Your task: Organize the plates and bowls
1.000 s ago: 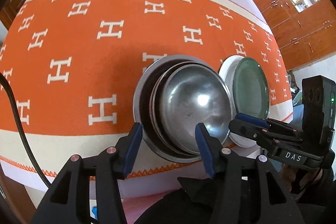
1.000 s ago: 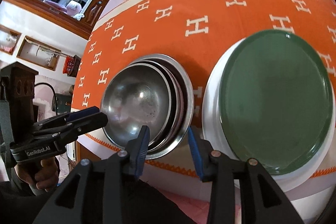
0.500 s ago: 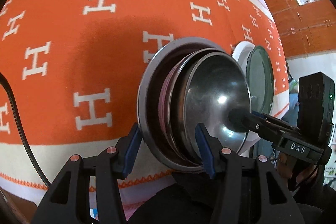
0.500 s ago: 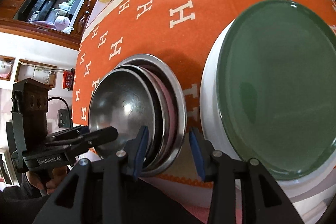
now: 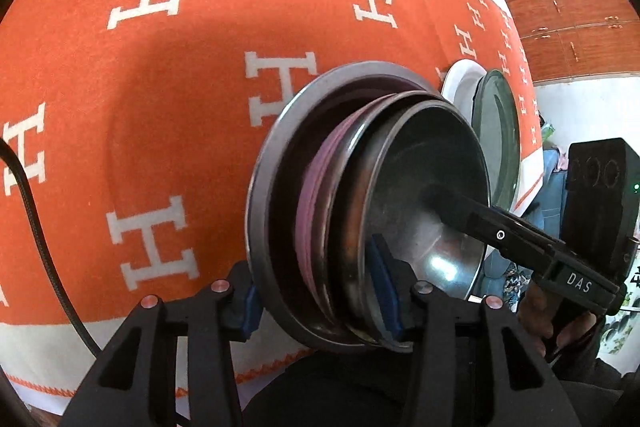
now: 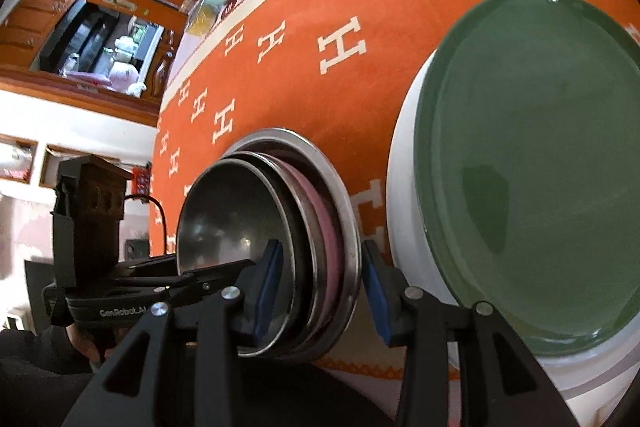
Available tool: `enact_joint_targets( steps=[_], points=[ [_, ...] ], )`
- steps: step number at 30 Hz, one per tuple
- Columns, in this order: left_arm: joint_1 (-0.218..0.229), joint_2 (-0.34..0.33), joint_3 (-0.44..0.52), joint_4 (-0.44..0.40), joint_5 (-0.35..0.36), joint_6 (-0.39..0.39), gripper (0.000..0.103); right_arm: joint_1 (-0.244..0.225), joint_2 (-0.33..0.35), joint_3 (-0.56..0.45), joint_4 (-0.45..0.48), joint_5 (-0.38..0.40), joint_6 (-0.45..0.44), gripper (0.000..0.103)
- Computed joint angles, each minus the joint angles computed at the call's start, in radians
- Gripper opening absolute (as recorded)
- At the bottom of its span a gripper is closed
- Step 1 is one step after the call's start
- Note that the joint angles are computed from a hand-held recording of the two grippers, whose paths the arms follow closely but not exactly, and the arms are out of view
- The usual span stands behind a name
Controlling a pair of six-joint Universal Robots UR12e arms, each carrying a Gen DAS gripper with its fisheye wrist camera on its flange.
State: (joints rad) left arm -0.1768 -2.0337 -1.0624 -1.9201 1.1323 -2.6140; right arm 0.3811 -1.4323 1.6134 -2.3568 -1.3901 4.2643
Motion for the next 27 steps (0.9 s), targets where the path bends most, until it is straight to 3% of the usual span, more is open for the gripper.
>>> enact_joint_targets(
  steps=[14,22,27],
  points=[
    [0.003,0.026,-0.022,0.035,0.005,0.003,0.043,0.005,-0.009,0.005,-0.018,-0.027,-0.01,0.03],
    [0.006,0.051,-0.02,0.031,-0.059,0.009,0.043,0.017,-0.051,0.019,-0.058,-0.125,-0.061,0.03],
    [0.0,0.077,-0.036,0.074,-0.102,-0.017,0.043,0.026,-0.079,0.025,-0.067,-0.183,-0.11,0.03]
  ],
)
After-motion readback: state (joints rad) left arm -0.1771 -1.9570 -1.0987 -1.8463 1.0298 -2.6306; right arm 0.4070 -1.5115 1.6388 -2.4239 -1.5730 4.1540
